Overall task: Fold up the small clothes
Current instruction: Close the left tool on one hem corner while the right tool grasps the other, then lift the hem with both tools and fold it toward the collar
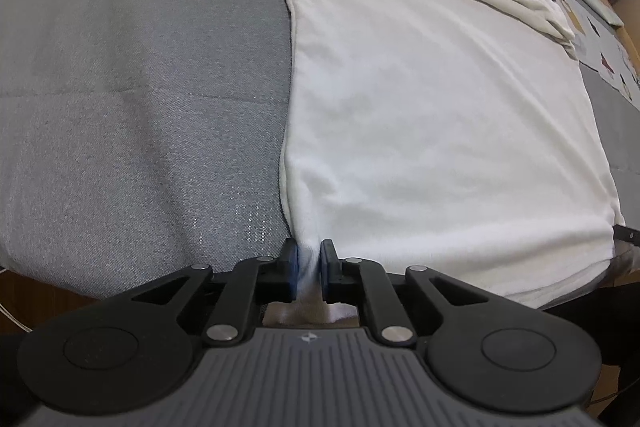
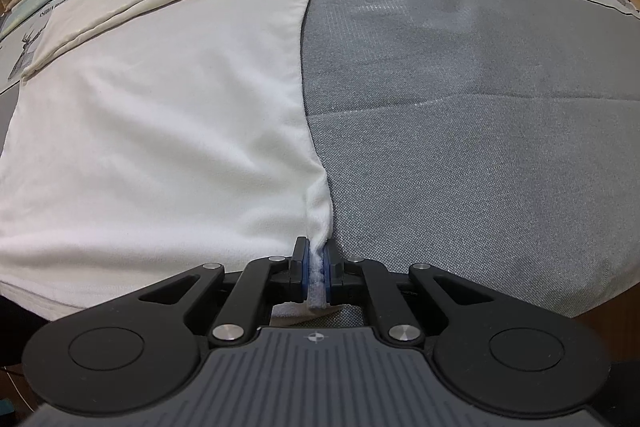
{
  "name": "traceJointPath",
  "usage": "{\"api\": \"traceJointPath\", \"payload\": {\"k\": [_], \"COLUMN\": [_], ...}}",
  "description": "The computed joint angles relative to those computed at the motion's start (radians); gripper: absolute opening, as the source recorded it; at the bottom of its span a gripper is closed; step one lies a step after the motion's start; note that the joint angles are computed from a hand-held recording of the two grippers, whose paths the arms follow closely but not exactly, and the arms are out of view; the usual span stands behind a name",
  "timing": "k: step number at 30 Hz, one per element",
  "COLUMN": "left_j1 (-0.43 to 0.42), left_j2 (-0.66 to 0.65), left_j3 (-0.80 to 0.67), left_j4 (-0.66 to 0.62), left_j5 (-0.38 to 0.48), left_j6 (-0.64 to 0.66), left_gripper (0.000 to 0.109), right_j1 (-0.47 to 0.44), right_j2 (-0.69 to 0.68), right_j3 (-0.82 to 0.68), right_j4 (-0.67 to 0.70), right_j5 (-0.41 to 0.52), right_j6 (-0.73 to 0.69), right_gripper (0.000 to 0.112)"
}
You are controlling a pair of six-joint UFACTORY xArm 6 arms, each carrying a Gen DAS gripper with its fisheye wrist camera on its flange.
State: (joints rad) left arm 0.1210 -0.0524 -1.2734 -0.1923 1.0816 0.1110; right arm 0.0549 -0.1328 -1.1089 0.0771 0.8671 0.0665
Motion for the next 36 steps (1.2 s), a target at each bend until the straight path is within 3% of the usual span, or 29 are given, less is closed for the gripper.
{"api": "traceJointPath", "payload": {"k": [17,25,36], "left_j1": [0.0,0.004,0.018], "left_j2": [-0.009,-0.047,-0.123], "left_j3": [0.01,0.041,0.076], "left_j4": [-0.007,-0.057,-0.204], "left_j5": [-0.016,-0.097,-0.222], "left_j6": [0.007,0.036,0.086], "left_gripper": [0.007,0.005,0.004], "right_j1": [-0.006,-0.024,-0.05], "right_j2": [-0.006,-0.05,-0.116], "right_j3": [0.004,0.051,0.106], "right_j4": [0.004,0.082,0.346], "right_j5": [-0.011,-0.143,-0.381], "right_j6": [0.002,-0.007,-0.113], "right_gripper": [0.007,0.006,0.005]}}
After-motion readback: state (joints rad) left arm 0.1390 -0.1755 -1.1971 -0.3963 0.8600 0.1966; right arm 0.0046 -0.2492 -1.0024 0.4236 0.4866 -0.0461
